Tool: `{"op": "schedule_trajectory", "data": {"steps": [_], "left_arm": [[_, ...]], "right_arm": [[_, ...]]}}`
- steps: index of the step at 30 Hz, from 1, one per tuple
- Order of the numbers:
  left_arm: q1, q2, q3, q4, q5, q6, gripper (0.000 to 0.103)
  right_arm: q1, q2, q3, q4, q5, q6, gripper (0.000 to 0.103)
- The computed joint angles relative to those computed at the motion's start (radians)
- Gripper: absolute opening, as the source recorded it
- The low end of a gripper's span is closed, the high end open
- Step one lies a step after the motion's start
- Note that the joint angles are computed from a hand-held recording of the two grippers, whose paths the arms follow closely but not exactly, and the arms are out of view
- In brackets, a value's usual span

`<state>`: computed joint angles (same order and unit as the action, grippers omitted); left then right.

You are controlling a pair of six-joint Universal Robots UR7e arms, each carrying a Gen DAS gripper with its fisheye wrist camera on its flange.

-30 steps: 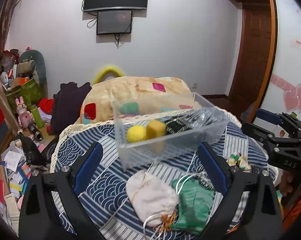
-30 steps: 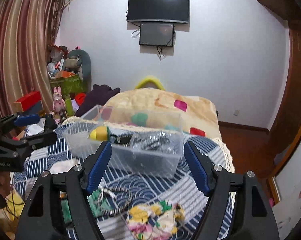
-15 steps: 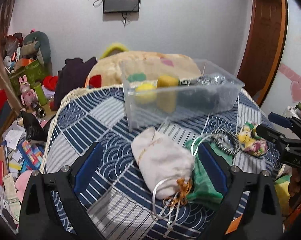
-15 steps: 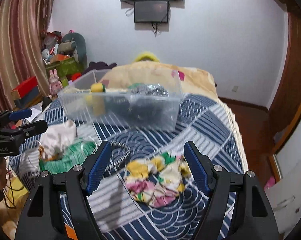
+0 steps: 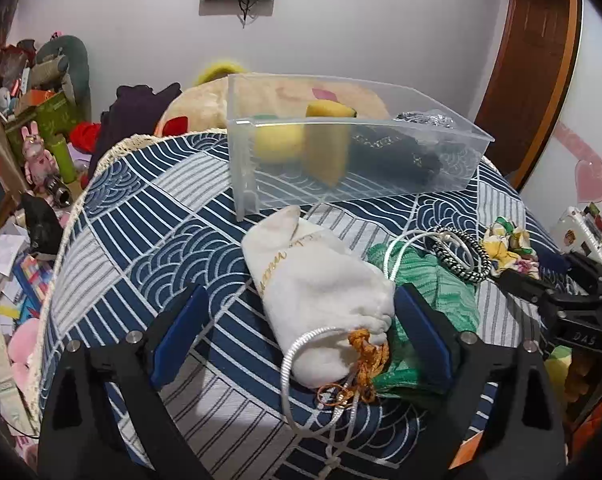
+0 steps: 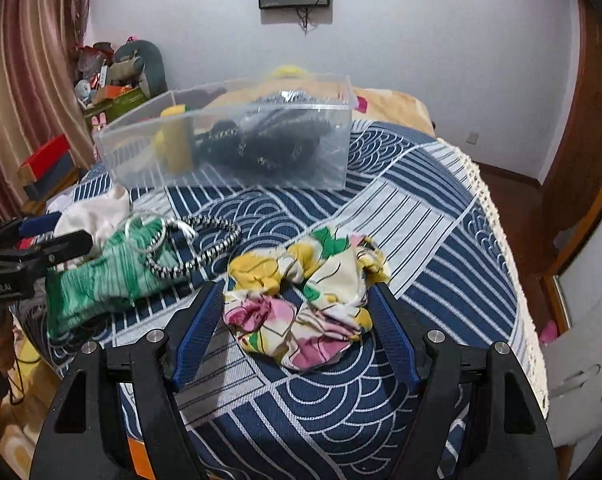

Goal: Organize soft objects
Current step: 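Grasp the white drawstring pouch with the left tool while the right tool grasps the floral scrunchie, then place the white pouch and floral scrunchie into the clear box and release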

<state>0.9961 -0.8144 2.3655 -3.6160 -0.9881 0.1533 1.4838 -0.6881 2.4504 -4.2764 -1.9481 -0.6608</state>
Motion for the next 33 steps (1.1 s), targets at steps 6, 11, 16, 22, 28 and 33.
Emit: {"op": "schedule_trajectory", "data": {"steps": [6,11,16,22,28,33], "left_arm": [[0.032,-0.009,-0.017,0.080,-0.091,-0.017,0.063],[0.004,0.015,-0.001,0.018,-0.062,0.002,0.050],[-0.029,0.015,0.017,-0.019,-0.009,0.012,0.040],[-0.036,-0.017,0.035,-0.053,-0.006,0.026,0.035],[-0.058,-0.045,0.046,-0.096,0.004,0.053,0.035],[-0.080,-0.056,0.037,-0.137,0.014,0.086,0.035]], "right_arm": [[-0.013,-0.013,0.016,0.002,0.019,0.017,0.039],[-0.021,-0.022,0.030,-0.010,0.029,0.016,0.022],[-0.014,-0.018,0.034,-0.034,0.036,0.006,0.019],[0.001,-0.010,0.027,-0.055,0.037,-0.005,0.018],[0.015,-0.023,0.028,-0.064,0.048,-0.009,0.018],[0.052,-0.045,0.018,-0.074,0.063,-0.010,0.018]]}}
